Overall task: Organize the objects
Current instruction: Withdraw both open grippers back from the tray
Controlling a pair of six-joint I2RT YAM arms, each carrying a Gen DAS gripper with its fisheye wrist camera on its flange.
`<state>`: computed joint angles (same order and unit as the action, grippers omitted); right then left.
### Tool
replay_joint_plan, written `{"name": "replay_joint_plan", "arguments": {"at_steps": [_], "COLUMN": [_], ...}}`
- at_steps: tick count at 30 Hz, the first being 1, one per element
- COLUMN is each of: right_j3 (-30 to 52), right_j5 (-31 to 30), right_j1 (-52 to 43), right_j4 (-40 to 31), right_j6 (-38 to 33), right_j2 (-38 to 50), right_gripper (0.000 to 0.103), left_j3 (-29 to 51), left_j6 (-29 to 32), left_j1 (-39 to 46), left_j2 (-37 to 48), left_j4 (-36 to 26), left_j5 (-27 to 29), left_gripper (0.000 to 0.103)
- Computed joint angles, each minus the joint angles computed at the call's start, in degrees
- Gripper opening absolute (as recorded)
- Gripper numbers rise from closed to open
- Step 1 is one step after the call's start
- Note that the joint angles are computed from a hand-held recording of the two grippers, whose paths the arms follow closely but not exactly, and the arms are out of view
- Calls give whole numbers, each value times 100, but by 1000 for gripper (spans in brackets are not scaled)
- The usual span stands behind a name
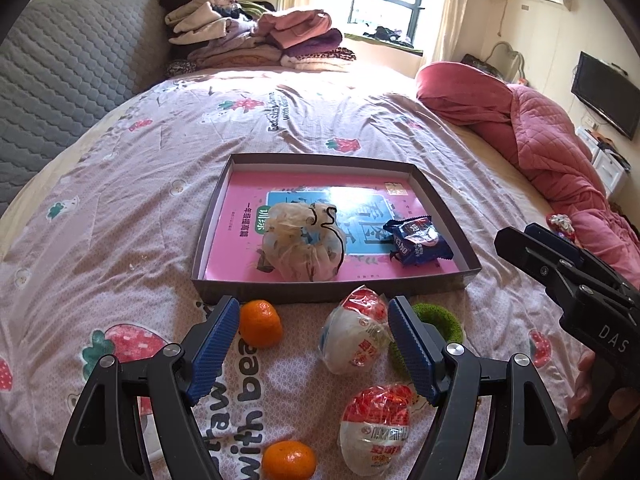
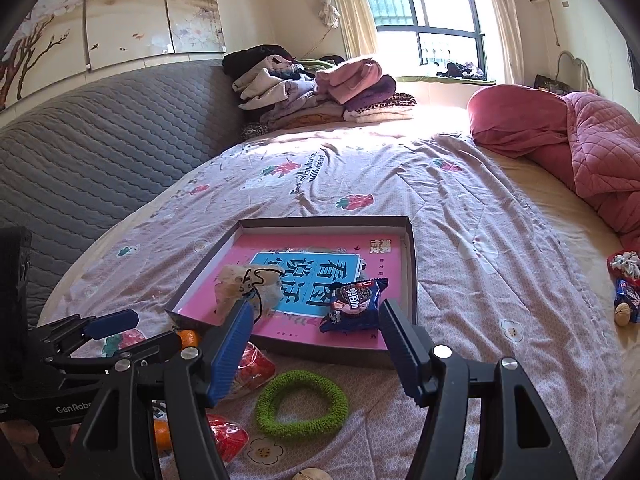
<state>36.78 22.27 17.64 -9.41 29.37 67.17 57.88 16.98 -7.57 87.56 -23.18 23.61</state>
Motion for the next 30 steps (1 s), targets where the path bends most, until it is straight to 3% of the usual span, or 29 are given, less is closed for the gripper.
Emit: {"name": "replay_joint_plan", "arguments": {"at_steps": [19, 30], "right_j3": [51, 230], "right_j5": [435, 966], "right_j1": [614, 1246], "right_j4": [-471, -1156], "right_j6": [352, 904], "right_j2": [-299, -453], "right_gripper": [65, 65], "left_j3": [-200, -273], "left_j6": [290, 536], "left_j1": [363, 731], "left_j2": [-513, -849], "left_j4": [-361, -645], "left_j5": [271, 585], "left_gripper": [78, 78]}}
